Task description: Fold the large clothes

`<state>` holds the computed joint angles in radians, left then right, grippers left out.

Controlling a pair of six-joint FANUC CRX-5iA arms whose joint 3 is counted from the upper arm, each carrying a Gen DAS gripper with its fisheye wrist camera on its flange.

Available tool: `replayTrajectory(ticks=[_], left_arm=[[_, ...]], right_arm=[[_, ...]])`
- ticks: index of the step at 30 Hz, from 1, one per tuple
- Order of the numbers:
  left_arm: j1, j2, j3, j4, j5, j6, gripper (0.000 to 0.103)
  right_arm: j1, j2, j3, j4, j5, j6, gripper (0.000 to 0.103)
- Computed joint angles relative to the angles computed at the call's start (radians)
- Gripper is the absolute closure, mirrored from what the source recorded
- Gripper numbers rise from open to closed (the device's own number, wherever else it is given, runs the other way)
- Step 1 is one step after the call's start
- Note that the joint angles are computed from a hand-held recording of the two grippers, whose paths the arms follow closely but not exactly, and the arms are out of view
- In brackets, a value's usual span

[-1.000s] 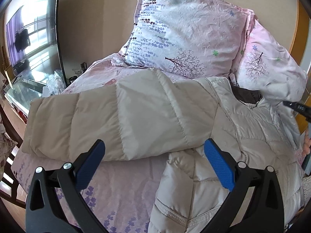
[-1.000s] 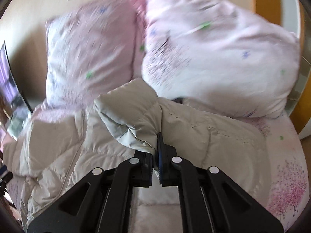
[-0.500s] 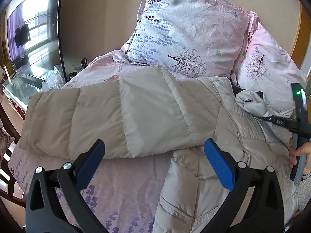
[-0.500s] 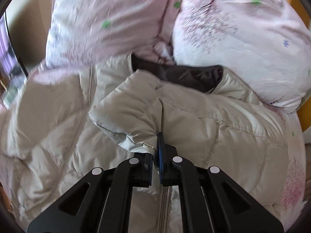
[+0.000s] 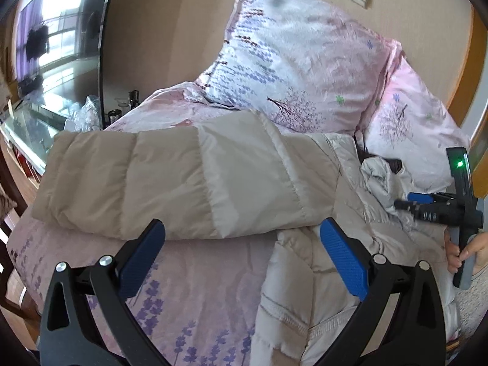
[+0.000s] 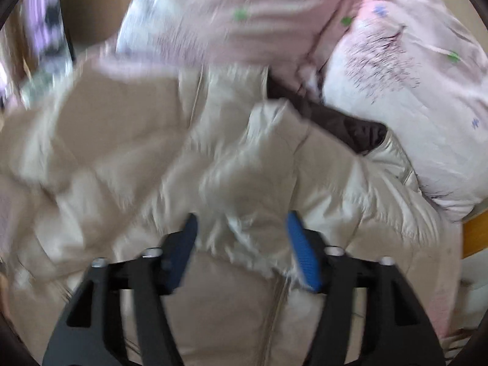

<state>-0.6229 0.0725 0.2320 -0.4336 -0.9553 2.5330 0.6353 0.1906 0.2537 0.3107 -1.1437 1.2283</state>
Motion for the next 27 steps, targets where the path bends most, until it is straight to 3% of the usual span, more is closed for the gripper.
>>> replayTrajectory(ticks=[3,4,6,9,13,15,18,20,22,27], left_arm=[[0.019,-0.032,-0.041,0.024,0.019,0.034,0.002],[0.032,-0.046,-0.064,0.04,0.033,0.047,0.002],[0.056,-0.067,-0.1,0.077,0.049,0.059,0.002],[0.079,-0.08,-0.13,0.11,0.049,0.076,0.002],[0.102,-0.105,-0.172,0.136,0.059,0.134,0.002],[0.11,-0.124,-0.196,0.139,0.073,0.165,0.002],[0.121,-0.149,-0.221,0.126,0.08,0.23,0.002],[0.144,-0.173,-0.259,0.146,0.115,0.271,0.002],[0.164,-0.189,-0.285,0.167,0.138,0.297,0.002],[0.209,-0.213,-0.337,0.211,0.176,0.354,0.004]], right_arm=[[-0.071,0.026,0.066,-0.106,0.019,-0.086,0.09],[-0.089,0.036,0.081,-0.134,0.018,-0.106,0.095],[-0.108,0.064,0.105,-0.156,0.007,-0.138,0.096],[-0.101,0.124,0.162,-0.178,-0.052,-0.077,0.096],[-0.021,0.191,0.153,0.008,-0.11,-0.044,0.097],[-0.015,0.183,0.154,0.016,-0.112,-0.058,0.097],[-0.009,0.153,0.133,0.022,-0.095,-0.084,0.092],[-0.014,0.134,0.125,0.01,-0.093,-0.095,0.07],[-0.012,0.11,0.107,0.01,-0.08,-0.111,0.057],[-0.021,0.061,0.114,-0.074,-0.059,-0.083,0.047]])
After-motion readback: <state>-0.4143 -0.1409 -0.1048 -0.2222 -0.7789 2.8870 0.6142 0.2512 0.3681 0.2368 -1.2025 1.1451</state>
